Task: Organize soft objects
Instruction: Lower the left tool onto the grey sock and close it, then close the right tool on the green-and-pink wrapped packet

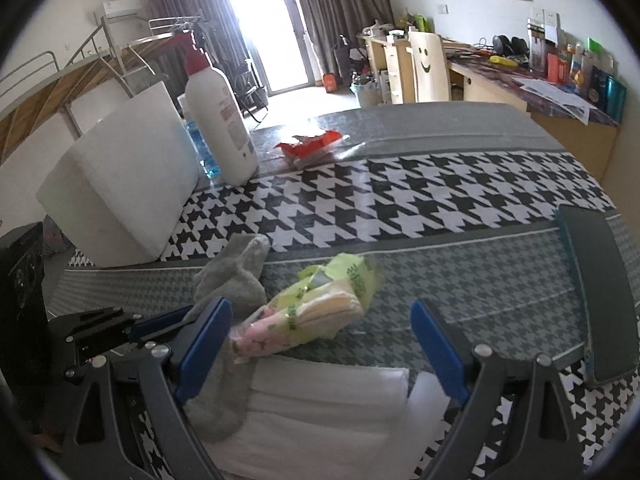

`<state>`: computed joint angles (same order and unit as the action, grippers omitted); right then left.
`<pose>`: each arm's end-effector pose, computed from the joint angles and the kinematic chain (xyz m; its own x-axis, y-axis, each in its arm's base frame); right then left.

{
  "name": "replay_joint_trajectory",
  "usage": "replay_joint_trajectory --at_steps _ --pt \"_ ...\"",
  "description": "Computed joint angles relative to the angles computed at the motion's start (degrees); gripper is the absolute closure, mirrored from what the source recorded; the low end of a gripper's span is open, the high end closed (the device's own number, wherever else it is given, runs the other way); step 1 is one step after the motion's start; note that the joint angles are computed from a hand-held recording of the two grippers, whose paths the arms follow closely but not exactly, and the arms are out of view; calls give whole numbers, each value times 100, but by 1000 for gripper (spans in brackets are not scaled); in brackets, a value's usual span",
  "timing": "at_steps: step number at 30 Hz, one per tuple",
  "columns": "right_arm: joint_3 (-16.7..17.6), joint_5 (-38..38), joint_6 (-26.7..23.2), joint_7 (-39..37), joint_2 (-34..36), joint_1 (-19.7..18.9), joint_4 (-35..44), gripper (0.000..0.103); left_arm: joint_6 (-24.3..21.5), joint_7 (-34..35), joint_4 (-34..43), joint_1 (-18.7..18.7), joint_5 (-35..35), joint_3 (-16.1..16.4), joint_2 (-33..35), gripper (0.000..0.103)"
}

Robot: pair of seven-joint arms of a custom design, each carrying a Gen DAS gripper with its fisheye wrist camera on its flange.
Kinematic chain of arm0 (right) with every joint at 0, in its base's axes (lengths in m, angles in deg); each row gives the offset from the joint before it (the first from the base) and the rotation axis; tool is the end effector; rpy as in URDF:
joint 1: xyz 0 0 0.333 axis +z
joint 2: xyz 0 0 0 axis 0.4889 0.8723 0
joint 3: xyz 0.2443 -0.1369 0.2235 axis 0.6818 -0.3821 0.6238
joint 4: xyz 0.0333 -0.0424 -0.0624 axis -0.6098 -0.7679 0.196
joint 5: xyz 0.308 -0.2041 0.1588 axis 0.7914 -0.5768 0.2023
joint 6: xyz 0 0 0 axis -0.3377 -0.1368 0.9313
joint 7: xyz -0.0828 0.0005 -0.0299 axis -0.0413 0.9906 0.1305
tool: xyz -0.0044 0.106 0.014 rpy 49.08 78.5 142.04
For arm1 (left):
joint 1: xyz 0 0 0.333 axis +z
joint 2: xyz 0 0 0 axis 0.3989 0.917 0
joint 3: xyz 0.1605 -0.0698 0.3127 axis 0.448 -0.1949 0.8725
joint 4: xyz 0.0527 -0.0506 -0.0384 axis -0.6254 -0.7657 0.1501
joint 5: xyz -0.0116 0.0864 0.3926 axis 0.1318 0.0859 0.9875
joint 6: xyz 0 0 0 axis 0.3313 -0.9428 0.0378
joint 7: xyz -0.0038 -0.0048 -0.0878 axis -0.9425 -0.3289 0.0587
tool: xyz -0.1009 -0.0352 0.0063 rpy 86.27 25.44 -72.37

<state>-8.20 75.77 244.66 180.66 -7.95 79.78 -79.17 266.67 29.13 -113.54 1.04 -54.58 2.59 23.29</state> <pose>0.6211 0.3495 0.2472 -0.0101 -0.9713 -0.2377 -0.7263 0.1705 -0.6659 0.6518 -0.4404 0.2279 -0.5835 -0.7987 0.1469 -0.6489 0.3498 -0.6758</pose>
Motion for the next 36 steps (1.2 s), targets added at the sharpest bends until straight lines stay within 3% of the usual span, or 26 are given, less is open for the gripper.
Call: replay_joint_trajectory --at_steps 5,8,10,19,24,30,34,36 --pt "518 -114 -109 34 -44 -531 144 14 105 1 -98 56 2 -56 -37 89" --pt "1016 -265 -129 76 -85 -1036 219 19 126 -13 -112 58 1 -52 -44 89" --pt "1077 -341 -290 117 -63 -1118 304 31 138 -9 -117 67 9 -61 -43 89" --pt "1657 -729 -354 302 -86 -1664 310 51 167 -11 -143 63 28 -47 -59 89" --pt "1927 -794 -328 327 -121 -1918 272 52 253 -29 -185 2 37 35 -91 89" --pt "1694 -841 -521 413 -131 -1711 317 52 322 -92 -228 -124 28 181 -134 89" --pt "1600 -908 -507 500 -103 -1617 344 63 403 -126 -250 -207 34 285 -151 89" --pt "1731 -923 -310 490 -137 -1724 259 68 466 -138 -273 -250 38 338 -169 89"
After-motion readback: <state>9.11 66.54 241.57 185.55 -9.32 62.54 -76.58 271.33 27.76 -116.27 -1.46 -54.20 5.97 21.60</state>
